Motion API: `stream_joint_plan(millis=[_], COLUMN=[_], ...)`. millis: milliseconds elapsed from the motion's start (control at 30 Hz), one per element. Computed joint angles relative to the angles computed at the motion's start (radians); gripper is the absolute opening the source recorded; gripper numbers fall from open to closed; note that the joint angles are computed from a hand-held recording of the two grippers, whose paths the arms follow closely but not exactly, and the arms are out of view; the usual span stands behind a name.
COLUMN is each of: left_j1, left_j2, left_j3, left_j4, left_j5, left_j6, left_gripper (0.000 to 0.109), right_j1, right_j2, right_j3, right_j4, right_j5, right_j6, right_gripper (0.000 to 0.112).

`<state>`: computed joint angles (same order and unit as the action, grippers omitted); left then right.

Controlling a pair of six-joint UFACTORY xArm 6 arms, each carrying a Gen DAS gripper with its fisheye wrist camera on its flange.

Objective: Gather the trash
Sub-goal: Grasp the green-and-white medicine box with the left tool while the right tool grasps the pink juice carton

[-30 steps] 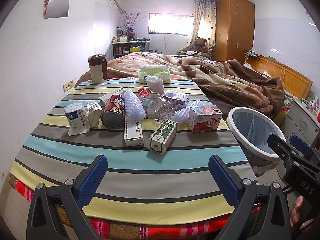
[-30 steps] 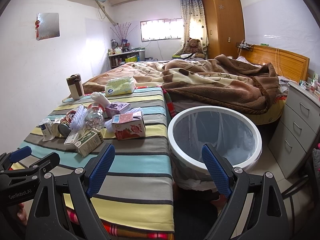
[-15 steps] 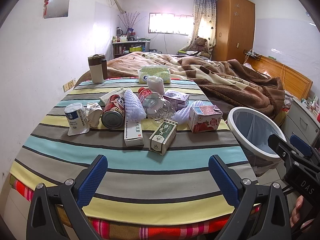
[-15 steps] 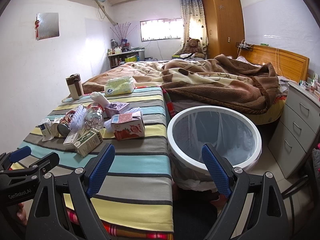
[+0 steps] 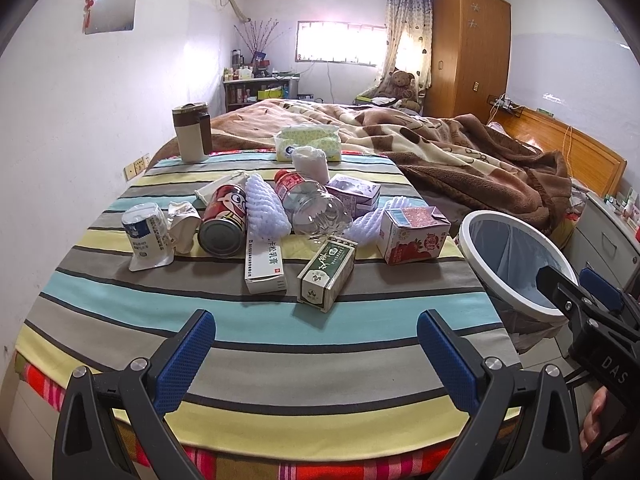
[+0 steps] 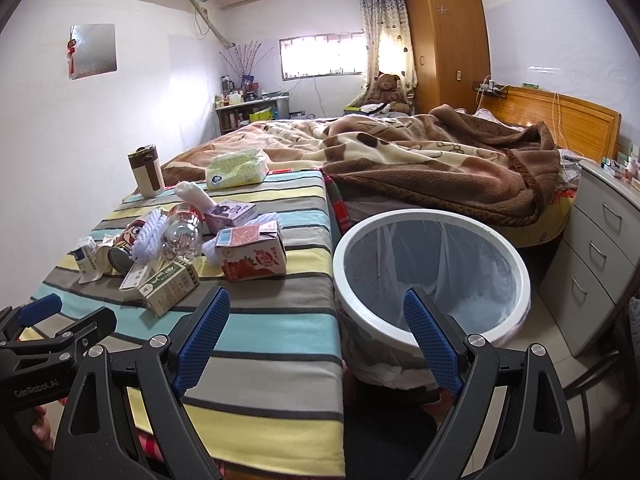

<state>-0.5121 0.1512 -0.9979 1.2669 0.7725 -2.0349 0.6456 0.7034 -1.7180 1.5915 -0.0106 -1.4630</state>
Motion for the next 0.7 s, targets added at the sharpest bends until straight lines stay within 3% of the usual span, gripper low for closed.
stream_joint_plan(millis=[167,267,400,700], left_j1=[0.066,0.099,0.149,0.248], left_j2=[0.014,0.038,0.08,0.164], left_j3=[0.006,-0.011,-0.046,-0.11], left_j4=[0.039,0.053,0.059,0.036], left_j5=[-0.124,-0.168,-0.227,-0.367], left_j6=[-0.017,0.001,0.047,0.123], left_gripper=[0.1,0.099,0.087,0.085], right_j1=[-0.012,-0.025,-0.036,-0.069], right_j2=[0.063,0.107,0.178,0.368], right_j3=[-0.072,-0.117,-0.214,-0.524], right_j4=[-0.118,-0.294,-0.452,-0.698], right_j5=[0.033,0.078,0.142,0.391], right_j6=[0.118,0.276,0.394,0.568], right_gripper=[0.09,0.09,0.09,0.09])
